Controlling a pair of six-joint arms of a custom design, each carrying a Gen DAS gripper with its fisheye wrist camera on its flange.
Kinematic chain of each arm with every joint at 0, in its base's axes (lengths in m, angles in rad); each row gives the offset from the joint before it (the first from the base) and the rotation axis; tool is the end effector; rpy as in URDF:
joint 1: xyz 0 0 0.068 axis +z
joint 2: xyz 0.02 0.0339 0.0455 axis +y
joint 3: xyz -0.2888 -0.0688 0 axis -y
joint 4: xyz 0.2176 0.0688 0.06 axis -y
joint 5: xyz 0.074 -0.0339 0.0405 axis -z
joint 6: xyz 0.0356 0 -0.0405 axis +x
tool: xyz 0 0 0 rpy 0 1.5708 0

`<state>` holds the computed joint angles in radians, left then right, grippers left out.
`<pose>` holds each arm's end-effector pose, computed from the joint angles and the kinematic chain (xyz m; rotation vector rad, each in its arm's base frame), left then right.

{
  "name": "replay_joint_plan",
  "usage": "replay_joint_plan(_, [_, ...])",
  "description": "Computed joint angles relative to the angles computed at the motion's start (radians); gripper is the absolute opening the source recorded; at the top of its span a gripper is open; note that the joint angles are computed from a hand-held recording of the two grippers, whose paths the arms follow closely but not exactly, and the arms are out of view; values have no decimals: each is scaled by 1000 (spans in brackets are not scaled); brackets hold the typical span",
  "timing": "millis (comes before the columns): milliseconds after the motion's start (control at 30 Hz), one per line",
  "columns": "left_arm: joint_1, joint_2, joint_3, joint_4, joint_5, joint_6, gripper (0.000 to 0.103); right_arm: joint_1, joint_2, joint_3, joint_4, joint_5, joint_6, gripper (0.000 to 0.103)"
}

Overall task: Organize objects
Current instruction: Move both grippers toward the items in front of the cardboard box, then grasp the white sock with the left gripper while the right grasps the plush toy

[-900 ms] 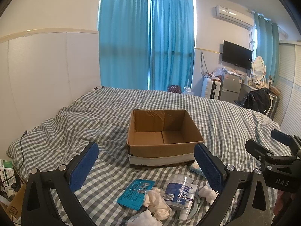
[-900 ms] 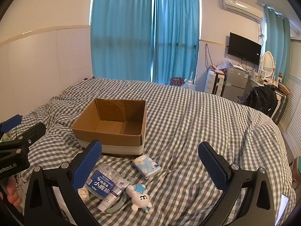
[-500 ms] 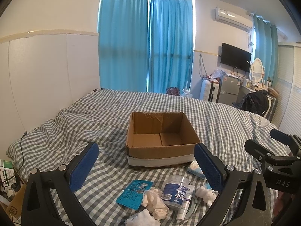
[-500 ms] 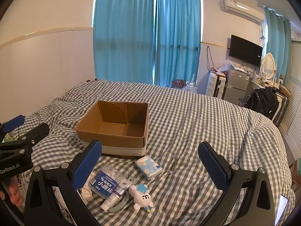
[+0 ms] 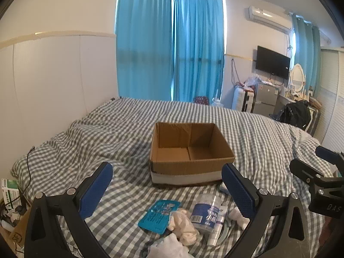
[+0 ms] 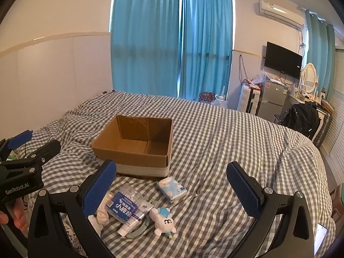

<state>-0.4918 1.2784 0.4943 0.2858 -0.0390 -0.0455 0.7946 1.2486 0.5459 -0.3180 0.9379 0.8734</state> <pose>0.2029 -0.1071 0.2265 0.4371 2.0350 -0.2892 0.1487 0.1105 0.2116 0.3809 2.0766 -0.2747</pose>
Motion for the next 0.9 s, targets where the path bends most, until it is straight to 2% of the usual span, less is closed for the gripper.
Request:
replay_joint_plan(267, [-2, 67, -28, 34, -28, 18, 103, -46, 36, -54, 83, -78, -17, 103])
replay_joint_plan(500, [3, 209, -47, 110, -64, 64, 103, -109, 91, -114, 214, -181, -67, 103])
replay_joint_plan(633, [17, 313, -55, 133, -40, 73, 103, -173, 173, -164, 339, -271, -103, 102])
replay_joint_plan(833, [-65, 432, -69, 180, -43, 95, 99, -267, 360, -208, 522, -405, -154, 93])
replay_joint_plan(900, [-90, 477, -74, 204, -38, 111, 91, -293, 417, -219, 578, -445, -172, 92])
